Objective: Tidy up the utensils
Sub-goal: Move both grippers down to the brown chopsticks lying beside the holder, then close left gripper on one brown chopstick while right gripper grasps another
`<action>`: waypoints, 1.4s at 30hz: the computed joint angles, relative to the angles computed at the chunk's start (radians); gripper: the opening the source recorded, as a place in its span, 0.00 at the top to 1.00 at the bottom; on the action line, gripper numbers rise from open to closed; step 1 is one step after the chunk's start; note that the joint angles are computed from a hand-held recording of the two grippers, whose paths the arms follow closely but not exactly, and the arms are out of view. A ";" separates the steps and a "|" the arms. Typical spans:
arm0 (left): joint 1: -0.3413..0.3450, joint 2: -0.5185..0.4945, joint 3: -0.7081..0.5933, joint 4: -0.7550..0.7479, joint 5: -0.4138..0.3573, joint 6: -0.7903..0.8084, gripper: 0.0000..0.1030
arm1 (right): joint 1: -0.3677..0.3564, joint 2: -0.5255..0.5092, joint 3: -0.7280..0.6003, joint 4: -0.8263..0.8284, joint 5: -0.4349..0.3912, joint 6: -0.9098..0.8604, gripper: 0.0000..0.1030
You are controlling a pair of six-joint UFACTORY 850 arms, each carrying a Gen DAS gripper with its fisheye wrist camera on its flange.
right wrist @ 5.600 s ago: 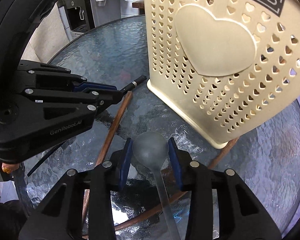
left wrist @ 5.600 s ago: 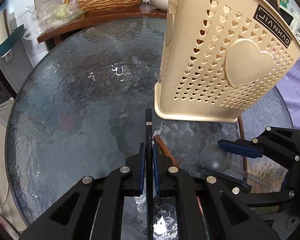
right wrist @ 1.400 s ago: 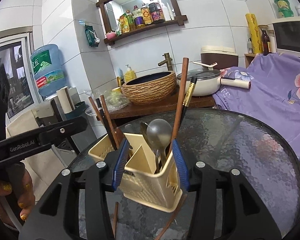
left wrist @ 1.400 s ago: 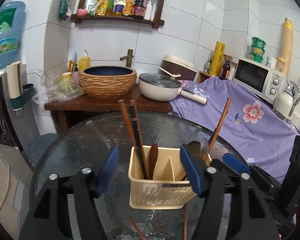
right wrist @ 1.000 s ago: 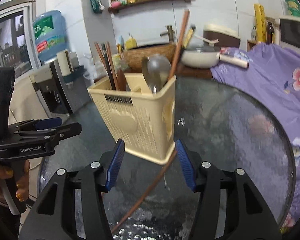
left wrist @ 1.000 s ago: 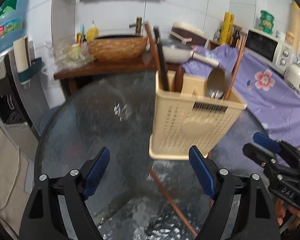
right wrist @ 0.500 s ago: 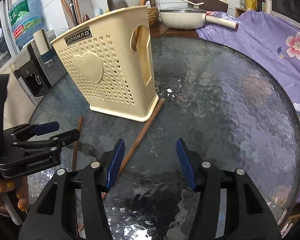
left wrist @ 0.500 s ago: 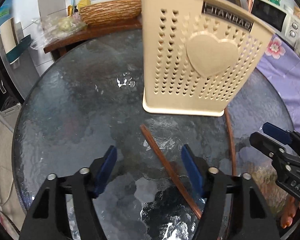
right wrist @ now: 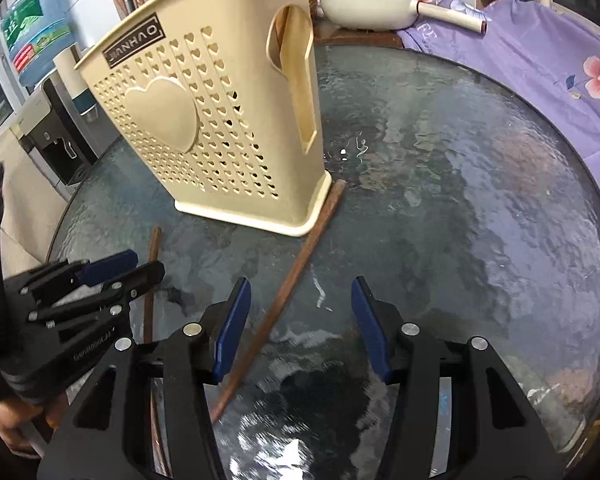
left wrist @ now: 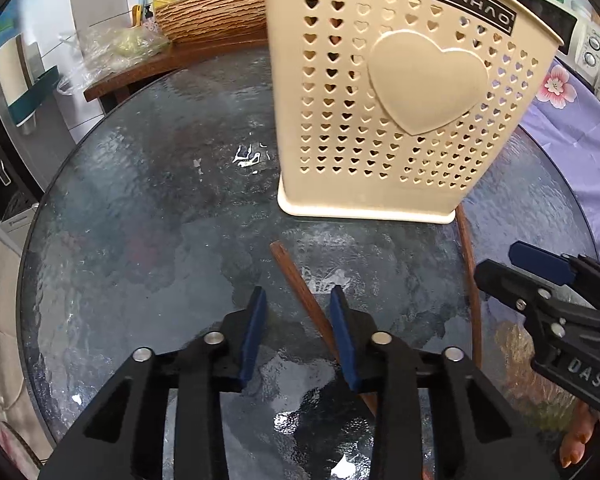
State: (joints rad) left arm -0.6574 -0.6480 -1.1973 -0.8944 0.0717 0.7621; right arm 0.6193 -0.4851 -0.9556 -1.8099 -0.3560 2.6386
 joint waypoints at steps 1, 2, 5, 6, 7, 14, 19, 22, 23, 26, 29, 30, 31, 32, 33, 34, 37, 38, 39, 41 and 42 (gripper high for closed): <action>0.001 0.000 0.000 0.001 0.000 0.001 0.73 | 0.000 -0.012 -0.017 0.051 0.000 -0.052 0.50; 0.001 -0.001 -0.002 -0.024 0.002 0.026 0.73 | 0.003 -0.022 -0.032 0.103 -0.004 -0.106 0.50; -0.002 -0.003 -0.006 -0.114 0.007 0.124 0.73 | 0.009 -0.053 -0.064 0.178 -0.029 -0.173 0.56; -0.003 -0.004 -0.005 -0.117 0.010 0.128 0.73 | 0.008 -0.063 -0.074 0.196 -0.025 -0.184 0.56; -0.004 -0.003 -0.005 -0.125 0.012 0.137 0.73 | 0.013 -0.068 -0.080 0.213 -0.046 -0.200 0.57; -0.007 -0.002 -0.003 -0.131 0.013 0.145 0.75 | 0.006 -0.094 -0.109 0.267 -0.068 -0.275 0.67; -0.006 -0.002 -0.003 -0.127 0.009 0.146 0.78 | -0.009 -0.108 -0.129 0.318 -0.080 -0.364 0.78; -0.009 -0.001 -0.003 -0.180 0.013 0.210 0.81 | -0.007 -0.111 -0.132 0.339 -0.092 -0.408 0.83; -0.010 -0.001 -0.002 -0.182 0.017 0.218 0.82 | -0.007 -0.113 -0.134 0.343 -0.096 -0.420 0.85; -0.008 0.001 0.001 -0.151 0.015 0.198 0.83 | -0.002 -0.109 -0.125 0.331 -0.097 -0.433 0.87; -0.004 0.002 0.002 -0.140 0.005 0.194 0.84 | 0.009 -0.102 -0.113 0.327 -0.092 -0.441 0.89; -0.004 0.003 0.002 -0.146 0.005 0.202 0.84 | 0.011 -0.098 -0.107 0.323 -0.089 -0.437 0.90; -0.005 0.003 0.003 -0.173 0.008 0.232 0.84 | 0.012 -0.095 -0.102 0.319 -0.085 -0.437 0.90; -0.006 0.002 0.002 -0.195 0.010 0.255 0.84 | 0.015 -0.091 -0.096 0.315 -0.083 -0.433 0.90; -0.007 0.003 0.002 -0.203 0.010 0.264 0.85 | 0.013 -0.087 -0.090 0.307 -0.075 -0.421 0.90; -0.007 0.003 0.003 -0.203 0.007 0.265 0.85 | 0.014 -0.084 -0.085 0.298 -0.073 -0.408 0.90; -0.011 0.003 0.003 -0.215 0.003 0.278 0.88 | 0.016 -0.079 -0.074 0.276 -0.070 -0.370 0.90; -0.013 0.004 0.003 -0.227 0.005 0.292 0.89 | 0.015 -0.077 -0.070 0.264 -0.069 -0.352 0.90; -0.014 0.002 0.002 -0.232 0.007 0.298 0.89 | 0.013 -0.076 -0.066 0.251 -0.068 -0.335 0.90; -0.018 0.002 0.002 -0.231 0.011 0.299 0.90 | 0.012 -0.076 -0.064 0.235 -0.067 -0.314 0.91; -0.019 0.003 0.003 -0.210 0.010 0.278 0.90 | 0.012 -0.074 -0.060 0.222 -0.067 -0.294 0.91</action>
